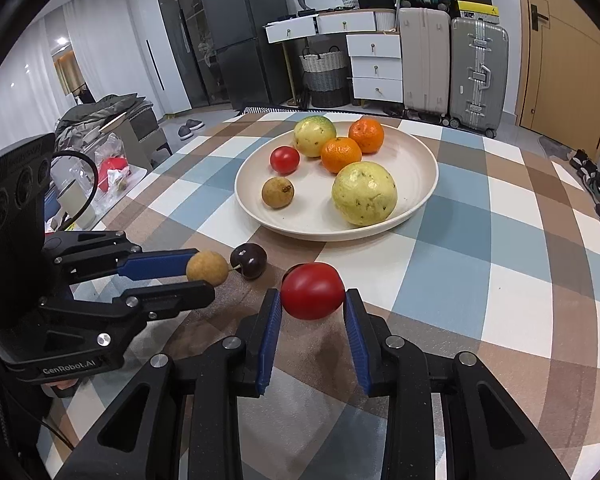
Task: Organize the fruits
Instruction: 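Carry the pear and tomato over the cream plate with both grippers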
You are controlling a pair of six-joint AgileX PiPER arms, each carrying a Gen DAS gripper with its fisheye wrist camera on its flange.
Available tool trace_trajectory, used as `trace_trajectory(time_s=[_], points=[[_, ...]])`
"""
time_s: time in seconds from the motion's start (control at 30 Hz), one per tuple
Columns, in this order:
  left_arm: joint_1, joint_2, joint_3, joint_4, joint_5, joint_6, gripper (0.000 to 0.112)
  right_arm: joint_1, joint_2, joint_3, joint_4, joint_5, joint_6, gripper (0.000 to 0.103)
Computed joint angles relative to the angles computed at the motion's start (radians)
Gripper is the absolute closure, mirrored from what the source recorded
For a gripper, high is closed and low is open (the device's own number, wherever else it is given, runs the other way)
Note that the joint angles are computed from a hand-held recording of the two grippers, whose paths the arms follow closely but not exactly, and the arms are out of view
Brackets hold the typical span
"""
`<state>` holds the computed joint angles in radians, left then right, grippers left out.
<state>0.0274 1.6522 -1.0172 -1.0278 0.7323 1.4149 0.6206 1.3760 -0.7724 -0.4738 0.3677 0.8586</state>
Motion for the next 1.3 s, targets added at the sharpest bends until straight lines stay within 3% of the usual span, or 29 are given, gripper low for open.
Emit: trace_trajectory(time_s=[0.6, 1.0, 1.3], points=[[0.029, -0.008, 0.007, -0.087, -0.082, 0.012, 0.091, 0.007, -0.012, 0.014, -0.026, -0.055, 0.031, 0.071], [0.024, -0.005, -0.02, -0.119, -0.118, -0.005, 0.091, 0.002, -0.033, 0.026, -0.189, -0.097, 0.222, 0.071], [-0.007, 0.024, -0.095, -0.062, -0.149, -0.096, 0.091, -0.031, -0.018, -0.027, -0.092, -0.076, 0.118, 0.071]])
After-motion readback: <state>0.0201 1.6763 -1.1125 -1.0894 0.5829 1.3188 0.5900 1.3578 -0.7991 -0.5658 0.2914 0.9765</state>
